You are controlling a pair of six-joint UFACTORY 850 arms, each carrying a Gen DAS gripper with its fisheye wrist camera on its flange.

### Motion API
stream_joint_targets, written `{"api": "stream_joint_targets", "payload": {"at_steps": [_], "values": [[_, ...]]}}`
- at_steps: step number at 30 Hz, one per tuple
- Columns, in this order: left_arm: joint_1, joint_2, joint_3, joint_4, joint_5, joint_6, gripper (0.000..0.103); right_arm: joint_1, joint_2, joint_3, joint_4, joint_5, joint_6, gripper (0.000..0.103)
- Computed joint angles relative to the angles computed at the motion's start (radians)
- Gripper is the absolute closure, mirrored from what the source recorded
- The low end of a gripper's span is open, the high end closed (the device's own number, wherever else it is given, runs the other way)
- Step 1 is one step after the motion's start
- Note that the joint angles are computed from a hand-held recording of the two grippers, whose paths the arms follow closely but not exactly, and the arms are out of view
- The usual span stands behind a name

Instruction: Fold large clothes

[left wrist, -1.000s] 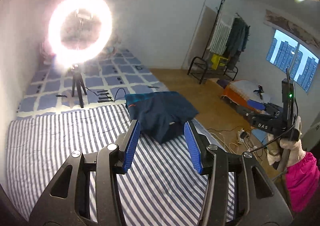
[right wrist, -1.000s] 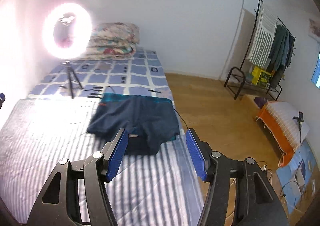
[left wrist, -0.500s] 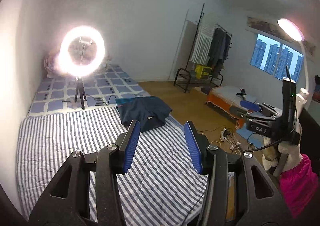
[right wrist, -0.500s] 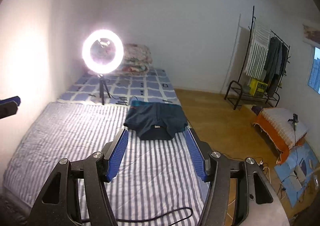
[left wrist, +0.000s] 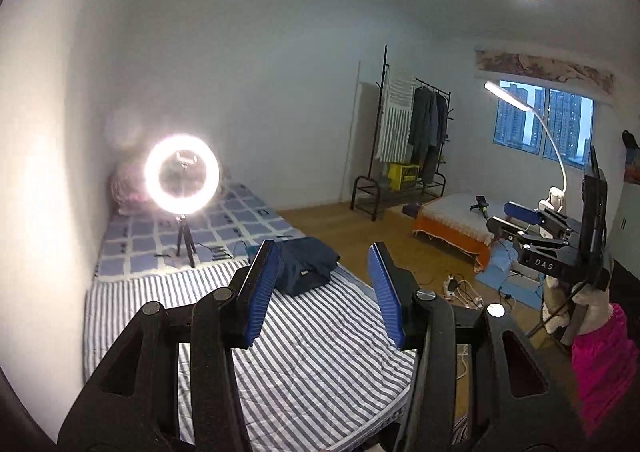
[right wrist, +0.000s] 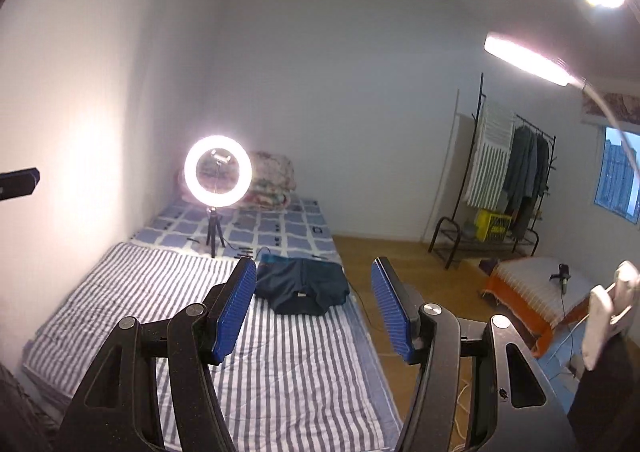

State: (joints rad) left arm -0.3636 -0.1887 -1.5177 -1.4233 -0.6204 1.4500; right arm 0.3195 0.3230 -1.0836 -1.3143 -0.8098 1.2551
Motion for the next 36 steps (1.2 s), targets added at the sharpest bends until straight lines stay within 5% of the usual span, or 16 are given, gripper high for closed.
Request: {"api": "stream_joint_targets", "payload": {"at_steps": [8,11,17,31,36], "values": [[-0.036,0.062,0.164,-0.072,0.147,0.162,0.053,0.071,0.009,0.072,0.011,-0.027,0.074,0.043],[-0.047,0.060,0.212,-0.107,0.177,0.211,0.037,0.085,-0.004,0.113,0.005,-0.047,0.113,0.043],[-0.078,0.037,0.274,-0.263,0.242,0.385,0.036,0.071,-0.014,0.181,0.005,-0.024,0.211,0.042],[-0.128,-0.102,0.224,-0.671,0.354,0.744,0.000,-0.043,-0.081,0.244,-0.013,0.090,0.346,0.023],[-0.143,-0.150,0.192,-0.830,0.424,0.892,0.000,-0.095,-0.110,0.253,-0.013,0.146,0.374,0.022]]}}
